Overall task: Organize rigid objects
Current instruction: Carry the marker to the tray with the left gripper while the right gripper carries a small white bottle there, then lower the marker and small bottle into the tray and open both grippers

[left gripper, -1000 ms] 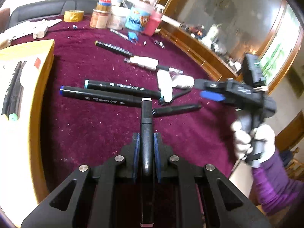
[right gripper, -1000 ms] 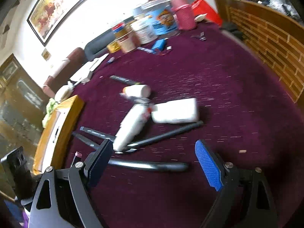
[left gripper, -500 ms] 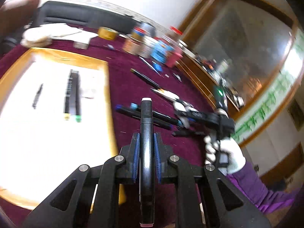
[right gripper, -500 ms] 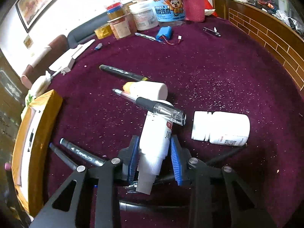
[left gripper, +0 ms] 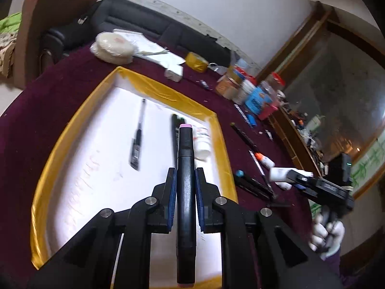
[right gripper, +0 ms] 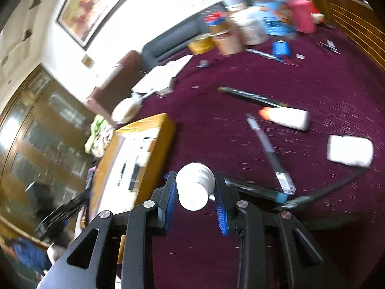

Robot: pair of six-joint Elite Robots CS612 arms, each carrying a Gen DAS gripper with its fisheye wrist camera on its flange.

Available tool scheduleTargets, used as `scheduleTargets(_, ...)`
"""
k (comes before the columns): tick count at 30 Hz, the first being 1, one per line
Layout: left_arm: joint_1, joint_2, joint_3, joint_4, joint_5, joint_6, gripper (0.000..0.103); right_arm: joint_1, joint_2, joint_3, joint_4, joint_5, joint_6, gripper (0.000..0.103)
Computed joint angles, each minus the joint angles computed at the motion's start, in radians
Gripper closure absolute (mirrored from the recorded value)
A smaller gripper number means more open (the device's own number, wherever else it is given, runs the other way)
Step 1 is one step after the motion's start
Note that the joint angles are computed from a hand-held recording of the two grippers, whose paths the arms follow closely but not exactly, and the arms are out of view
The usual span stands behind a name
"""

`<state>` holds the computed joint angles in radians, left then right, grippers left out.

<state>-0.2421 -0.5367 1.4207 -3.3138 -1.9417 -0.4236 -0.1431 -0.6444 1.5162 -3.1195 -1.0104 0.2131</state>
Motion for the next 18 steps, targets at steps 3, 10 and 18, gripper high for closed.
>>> scheduleTargets(3, 0.014, 0.018, -0.043, 0.065, -0.011, -0.025, 0.091, 0.020, 0.014, -0.040, 0.041, 0.066, -0.008, 0.076)
scheduleTargets(10, 0.023, 0.062, -0.155, 0.225, 0.016, -0.035, 0.091, 0.091, 0.062, -0.166, 0.193, 0.088, -0.078, 0.076)
scheduleTargets(18, 0.020, 0.086, -0.237, 0.317, 0.097, -0.036, 0.091, 0.161, 0.145, -0.364, 0.482, 0.063, -0.186, 0.076)
